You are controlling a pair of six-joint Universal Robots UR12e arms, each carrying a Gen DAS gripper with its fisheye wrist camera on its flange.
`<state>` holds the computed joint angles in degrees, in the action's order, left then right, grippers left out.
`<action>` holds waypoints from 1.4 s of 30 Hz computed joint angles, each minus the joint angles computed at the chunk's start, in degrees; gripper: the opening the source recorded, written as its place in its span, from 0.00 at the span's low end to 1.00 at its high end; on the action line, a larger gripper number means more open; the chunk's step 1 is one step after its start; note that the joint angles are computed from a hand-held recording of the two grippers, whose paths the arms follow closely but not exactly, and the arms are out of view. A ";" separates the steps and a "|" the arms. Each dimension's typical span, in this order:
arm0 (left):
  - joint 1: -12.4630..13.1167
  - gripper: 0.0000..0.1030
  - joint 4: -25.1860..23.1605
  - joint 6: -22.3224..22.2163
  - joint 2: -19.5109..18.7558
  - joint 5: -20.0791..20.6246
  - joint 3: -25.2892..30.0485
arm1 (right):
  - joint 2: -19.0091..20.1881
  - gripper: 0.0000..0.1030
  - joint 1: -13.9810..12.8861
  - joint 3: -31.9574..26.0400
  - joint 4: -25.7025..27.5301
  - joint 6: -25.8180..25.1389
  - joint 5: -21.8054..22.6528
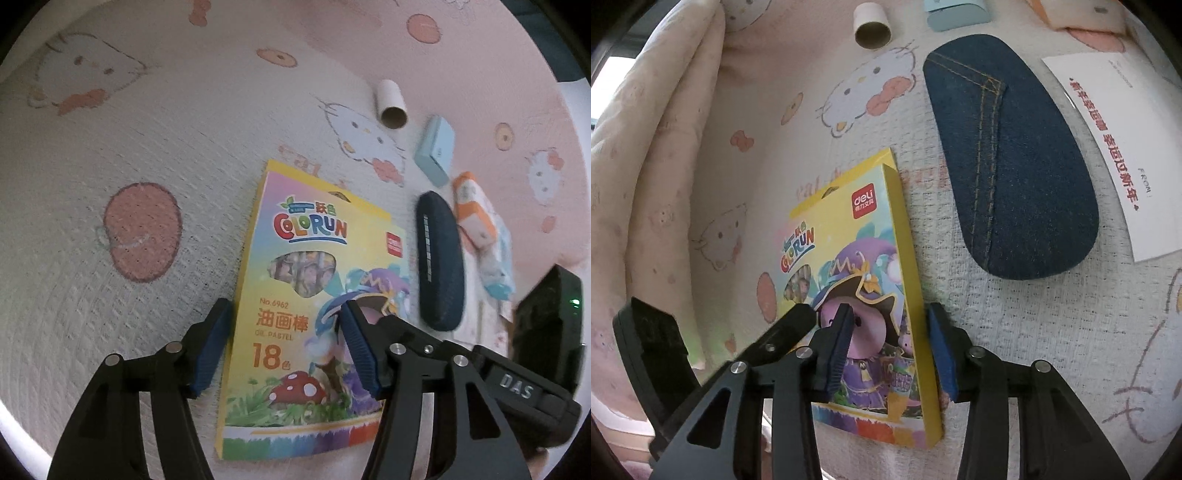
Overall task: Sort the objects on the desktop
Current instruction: 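Lift the pastel box off the sheet with both tools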
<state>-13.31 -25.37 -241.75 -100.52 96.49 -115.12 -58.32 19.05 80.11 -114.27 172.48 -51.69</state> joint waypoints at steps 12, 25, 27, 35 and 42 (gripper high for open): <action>0.20 0.47 -0.38 -7.56 1.82 0.11 -1.34 | 0.11 0.39 0.70 -2.58 5.62 0.04 -3.69; -1.75 0.44 -0.91 -4.43 3.02 3.96 0.32 | -2.88 0.38 0.64 -1.27 2.23 -0.30 -6.02; -1.83 0.44 -0.33 -4.18 3.19 3.90 0.27 | -3.27 0.38 0.33 -1.08 1.88 -0.16 -5.48; -0.76 0.44 -0.65 -3.74 3.70 -0.94 -0.64 | -3.99 0.37 -0.17 -0.07 4.94 0.34 -4.43; 1.29 0.47 -1.74 -4.22 2.81 -6.85 -1.63 | -2.20 0.37 -1.36 0.20 12.09 2.17 -0.62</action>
<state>-12.02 -27.12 -245.97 -97.71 89.63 -116.75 -60.52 17.69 80.31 -102.18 174.65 -52.30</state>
